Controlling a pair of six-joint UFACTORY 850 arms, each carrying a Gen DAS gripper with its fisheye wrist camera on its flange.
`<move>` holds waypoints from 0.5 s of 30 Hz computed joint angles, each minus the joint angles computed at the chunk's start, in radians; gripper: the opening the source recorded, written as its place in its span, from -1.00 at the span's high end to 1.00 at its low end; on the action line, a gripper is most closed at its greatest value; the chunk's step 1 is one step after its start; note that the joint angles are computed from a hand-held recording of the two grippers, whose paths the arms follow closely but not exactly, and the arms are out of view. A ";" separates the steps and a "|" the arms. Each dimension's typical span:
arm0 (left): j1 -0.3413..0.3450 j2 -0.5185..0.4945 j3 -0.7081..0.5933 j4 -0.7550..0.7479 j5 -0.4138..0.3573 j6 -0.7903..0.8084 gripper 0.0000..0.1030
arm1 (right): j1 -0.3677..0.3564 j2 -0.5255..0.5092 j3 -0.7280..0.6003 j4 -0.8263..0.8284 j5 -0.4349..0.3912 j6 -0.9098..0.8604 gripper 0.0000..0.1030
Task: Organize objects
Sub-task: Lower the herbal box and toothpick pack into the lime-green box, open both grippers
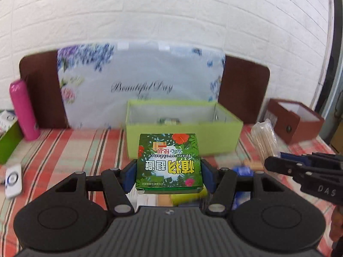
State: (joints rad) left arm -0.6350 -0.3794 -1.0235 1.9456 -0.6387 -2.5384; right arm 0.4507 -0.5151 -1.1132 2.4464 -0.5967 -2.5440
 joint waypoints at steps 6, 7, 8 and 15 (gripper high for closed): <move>0.085 -0.113 -0.214 -0.023 0.067 0.063 -0.23 | 0.018 -0.132 -0.242 0.102 0.110 -0.107 0.55; 0.094 -0.139 -0.251 -0.038 0.070 0.081 -0.23 | 0.021 -0.160 -0.286 0.108 0.126 -0.116 0.55; 0.106 -0.172 -0.296 -0.061 0.073 0.113 -0.23 | 0.024 -0.193 -0.335 0.119 0.150 -0.124 0.55; 0.166 -0.355 -0.534 -0.232 0.139 0.337 -0.23 | 0.027 -0.426 -0.685 -0.074 0.333 0.114 0.55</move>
State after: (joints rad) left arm -0.4689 -0.7347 -1.5579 1.7132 -0.4996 -2.2012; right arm 0.4775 -0.9409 -1.7982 2.3723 -0.2632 -2.4303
